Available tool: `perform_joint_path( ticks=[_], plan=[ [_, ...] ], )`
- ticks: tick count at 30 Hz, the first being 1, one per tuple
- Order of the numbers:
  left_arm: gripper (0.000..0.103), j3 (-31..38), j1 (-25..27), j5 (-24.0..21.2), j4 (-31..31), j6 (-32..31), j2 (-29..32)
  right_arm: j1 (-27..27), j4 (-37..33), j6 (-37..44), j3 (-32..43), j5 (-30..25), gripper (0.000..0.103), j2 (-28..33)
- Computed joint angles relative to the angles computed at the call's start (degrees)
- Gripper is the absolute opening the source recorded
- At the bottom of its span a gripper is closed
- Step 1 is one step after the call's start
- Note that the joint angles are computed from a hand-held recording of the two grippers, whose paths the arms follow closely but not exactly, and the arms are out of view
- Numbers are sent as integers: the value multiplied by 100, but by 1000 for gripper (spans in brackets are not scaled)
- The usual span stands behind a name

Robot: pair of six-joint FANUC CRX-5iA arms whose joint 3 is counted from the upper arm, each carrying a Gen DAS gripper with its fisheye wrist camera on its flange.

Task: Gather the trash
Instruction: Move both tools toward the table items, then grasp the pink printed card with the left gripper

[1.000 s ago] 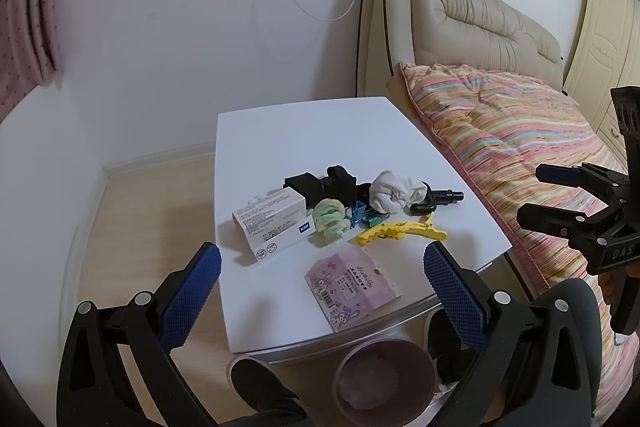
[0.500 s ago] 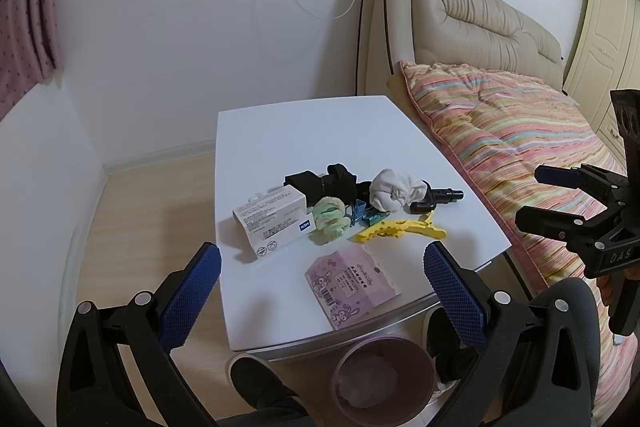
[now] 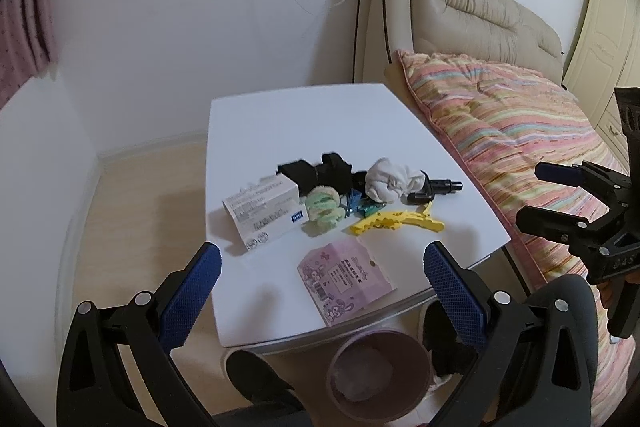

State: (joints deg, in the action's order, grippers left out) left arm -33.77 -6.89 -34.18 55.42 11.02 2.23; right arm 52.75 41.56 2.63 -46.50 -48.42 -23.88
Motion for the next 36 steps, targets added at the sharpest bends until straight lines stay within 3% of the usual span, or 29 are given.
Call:
perform_joint_path(
  ticks=[5,17,24,30,36],
  plan=[
    [97,454,42,-347,-898,1047,328,22,-8,-32,-44,16,100,-28],
    [97,1077,-171,-455,-2096,2756,973,-51,-92,15,-113,57,100,-88],
    [97,1321,-318,-381,-2674,3499,1228,-90,-101,20,-148,118,100,-99],
    [96,1310,-370,-269,-2780,3607,1269,-114,-114,37,-154,135,100,-96],
    [71,1230,-342,-155,-2789,3528,1171,-155,-132,106,-120,190,100,-59]
  ],
)
